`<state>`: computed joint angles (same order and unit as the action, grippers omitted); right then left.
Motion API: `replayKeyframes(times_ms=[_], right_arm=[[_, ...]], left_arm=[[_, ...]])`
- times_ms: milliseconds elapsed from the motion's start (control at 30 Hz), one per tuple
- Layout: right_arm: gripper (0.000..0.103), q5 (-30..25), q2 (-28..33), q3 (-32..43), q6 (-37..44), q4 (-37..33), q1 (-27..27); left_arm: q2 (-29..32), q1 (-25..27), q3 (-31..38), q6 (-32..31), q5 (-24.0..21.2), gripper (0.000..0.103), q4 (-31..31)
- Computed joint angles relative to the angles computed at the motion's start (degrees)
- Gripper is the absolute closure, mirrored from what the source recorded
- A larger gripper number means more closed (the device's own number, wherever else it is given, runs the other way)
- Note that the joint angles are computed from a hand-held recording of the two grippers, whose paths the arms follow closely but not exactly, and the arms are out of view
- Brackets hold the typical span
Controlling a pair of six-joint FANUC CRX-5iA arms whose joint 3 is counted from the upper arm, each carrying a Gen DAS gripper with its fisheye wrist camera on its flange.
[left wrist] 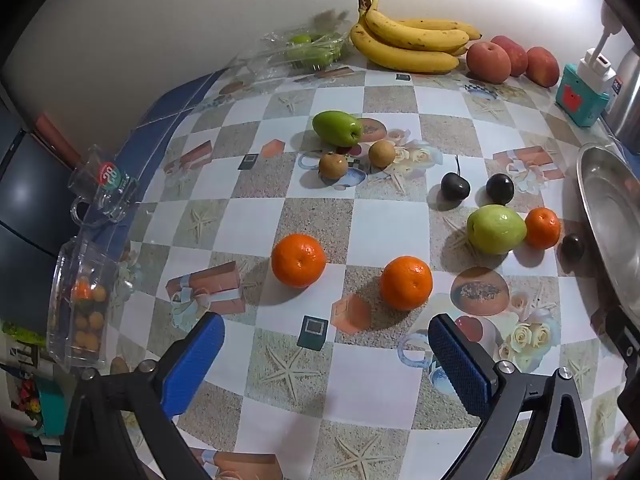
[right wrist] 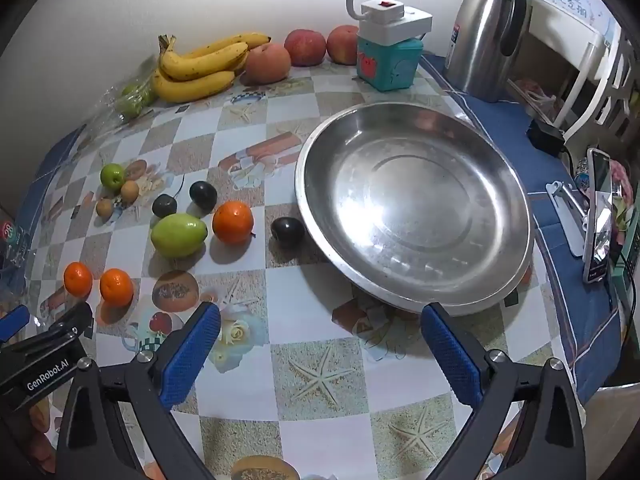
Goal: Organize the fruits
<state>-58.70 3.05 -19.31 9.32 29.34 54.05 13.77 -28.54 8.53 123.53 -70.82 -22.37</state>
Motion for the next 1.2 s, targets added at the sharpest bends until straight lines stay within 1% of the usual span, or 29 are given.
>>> replayKeyframes(times_ms=[67, 200, 300, 400, 467, 533, 933, 1200], right_arm=[[0.003, 0.6, -0.3, -1.0, -1.1, 1.1, 0.4], [0.003, 1.0, -0.4, -1.4, -1.6, 1.0, 0.8], [0.003, 0.1, -0.9, -0.4, -0.1, 0.4, -0.1], [0.003, -0.2, -1.2, -0.2, -0.4, 0.6, -0.1], [0.003, -0.3, -0.8, 0.5, 0.2, 0.3, -0.7], [0.003, 0.8, -1.7, -1.6, -2.8, 2.2, 0.0], [0.003, 1.5, -2.0, -2.4, -4.2, 3.3, 0.1], [0.003, 1.7, -2.1, -2.6, -4.3, 3.5, 0.1]], left_arm=[[0.1, -0.1, 0.2, 0.0, -0.2, 0.0, -0.1], [0.4, -0.1, 0.7, -0.2, -0.5, 0.0, -0.4], [0.1, -0.3, 0.8, -0.1, -0.7, 0.0, -0.5], [0.2, -0.1, 1.1, -0.1, -0.9, 0.0, -0.3], [-0.1, -0.3, 0.4, 0.2, -0.4, 0.0, -0.7], [-0.2, -0.2, 0.2, 0.1, -0.2, 0.0, -0.8], [-0.2, -0.3, 0.1, 0.4, -0.1, 0.0, -0.8], [-1.5, 0.2, -1.3, 1.1, 2.5, 0.0, 0.0]])
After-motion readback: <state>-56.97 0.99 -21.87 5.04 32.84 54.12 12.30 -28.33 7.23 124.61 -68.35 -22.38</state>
